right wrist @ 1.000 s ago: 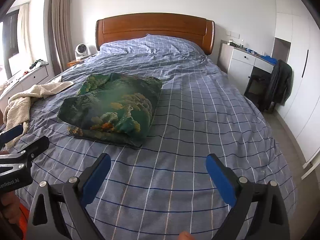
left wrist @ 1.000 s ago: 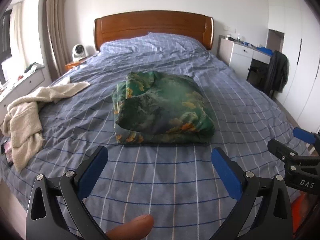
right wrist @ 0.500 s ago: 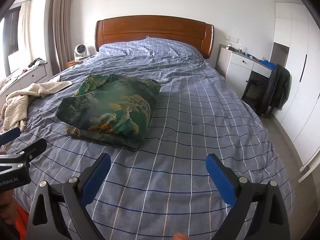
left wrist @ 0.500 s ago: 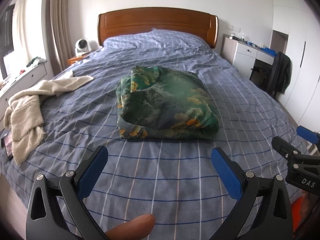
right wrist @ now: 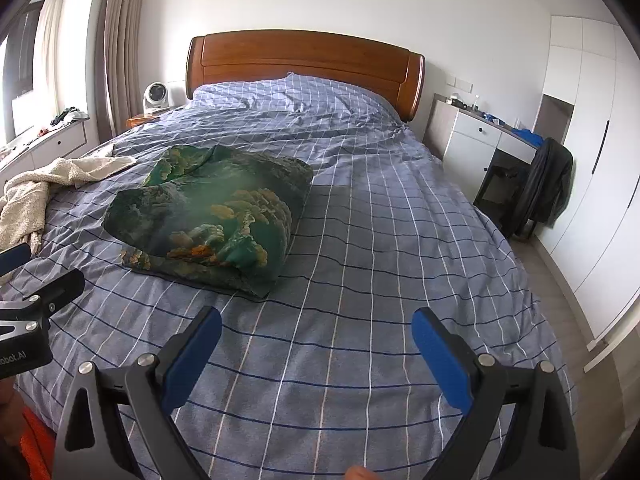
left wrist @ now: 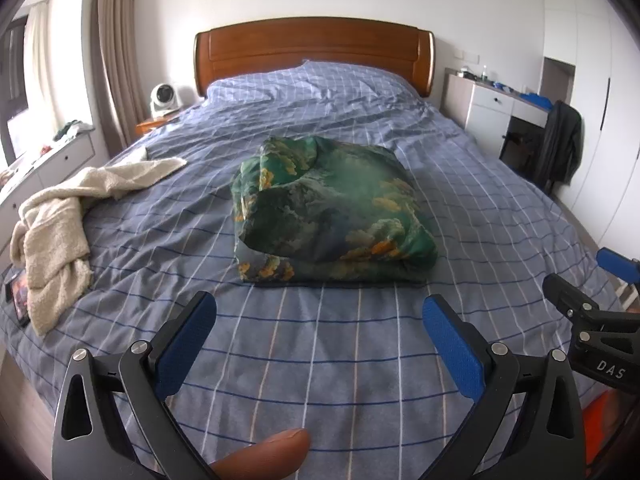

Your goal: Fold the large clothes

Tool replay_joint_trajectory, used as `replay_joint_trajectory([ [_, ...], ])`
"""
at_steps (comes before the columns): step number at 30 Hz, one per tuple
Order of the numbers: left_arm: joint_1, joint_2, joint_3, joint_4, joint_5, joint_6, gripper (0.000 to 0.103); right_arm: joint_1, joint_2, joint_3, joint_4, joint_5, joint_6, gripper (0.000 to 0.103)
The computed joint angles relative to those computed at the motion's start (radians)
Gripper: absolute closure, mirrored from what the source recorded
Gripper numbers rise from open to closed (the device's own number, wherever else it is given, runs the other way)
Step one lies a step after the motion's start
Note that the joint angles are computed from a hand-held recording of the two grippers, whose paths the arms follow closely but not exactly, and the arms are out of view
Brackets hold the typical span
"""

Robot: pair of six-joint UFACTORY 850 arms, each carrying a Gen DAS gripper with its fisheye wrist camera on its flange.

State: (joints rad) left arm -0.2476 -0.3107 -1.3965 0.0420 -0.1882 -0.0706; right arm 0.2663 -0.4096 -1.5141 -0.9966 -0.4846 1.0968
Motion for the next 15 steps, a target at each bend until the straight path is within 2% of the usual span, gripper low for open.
replay_joint_trajectory([
  [15,-0.002,0.007,0.000,0.043,0.002,-0.045,0.000,0.008,0.010,0.010,-0.038,-0.006,0.020,0.005],
])
